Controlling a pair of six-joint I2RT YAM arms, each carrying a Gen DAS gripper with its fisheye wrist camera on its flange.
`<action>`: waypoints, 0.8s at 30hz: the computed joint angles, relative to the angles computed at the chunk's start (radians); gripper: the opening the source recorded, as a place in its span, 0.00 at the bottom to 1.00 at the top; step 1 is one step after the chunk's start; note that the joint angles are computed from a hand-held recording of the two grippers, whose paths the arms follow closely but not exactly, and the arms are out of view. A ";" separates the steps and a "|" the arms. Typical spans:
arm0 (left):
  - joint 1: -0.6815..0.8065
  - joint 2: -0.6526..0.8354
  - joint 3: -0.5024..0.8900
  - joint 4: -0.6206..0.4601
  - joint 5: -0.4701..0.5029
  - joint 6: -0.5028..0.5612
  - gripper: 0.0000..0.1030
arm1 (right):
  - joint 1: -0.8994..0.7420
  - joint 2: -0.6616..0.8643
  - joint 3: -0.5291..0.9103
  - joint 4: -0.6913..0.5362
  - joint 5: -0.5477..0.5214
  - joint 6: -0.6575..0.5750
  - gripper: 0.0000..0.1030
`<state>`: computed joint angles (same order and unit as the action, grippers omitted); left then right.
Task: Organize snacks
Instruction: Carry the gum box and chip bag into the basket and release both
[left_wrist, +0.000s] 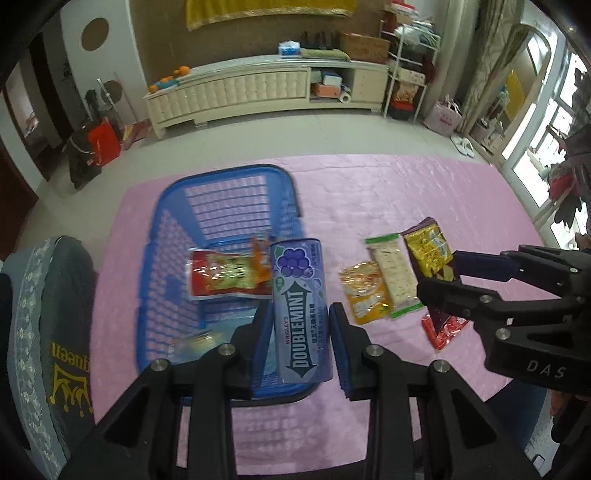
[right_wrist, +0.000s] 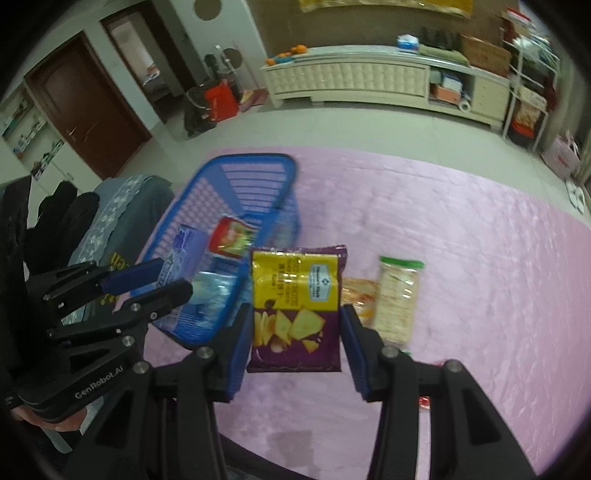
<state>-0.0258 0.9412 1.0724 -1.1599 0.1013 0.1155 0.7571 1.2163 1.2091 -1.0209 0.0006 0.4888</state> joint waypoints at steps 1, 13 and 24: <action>0.030 0.000 -0.006 0.008 0.013 0.019 0.28 | 0.027 0.021 0.017 0.003 0.011 0.013 0.50; 0.570 0.049 -0.005 -0.053 0.286 0.418 0.28 | 0.209 0.308 0.258 -0.004 0.081 0.084 0.50; 0.617 0.165 -0.031 0.014 0.322 0.447 0.28 | 0.201 0.501 0.404 -0.037 0.081 0.076 0.50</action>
<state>0.5915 1.1058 1.0417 -1.1455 0.4236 0.5629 0.9583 1.7173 1.6132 -1.0576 0.0817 0.5645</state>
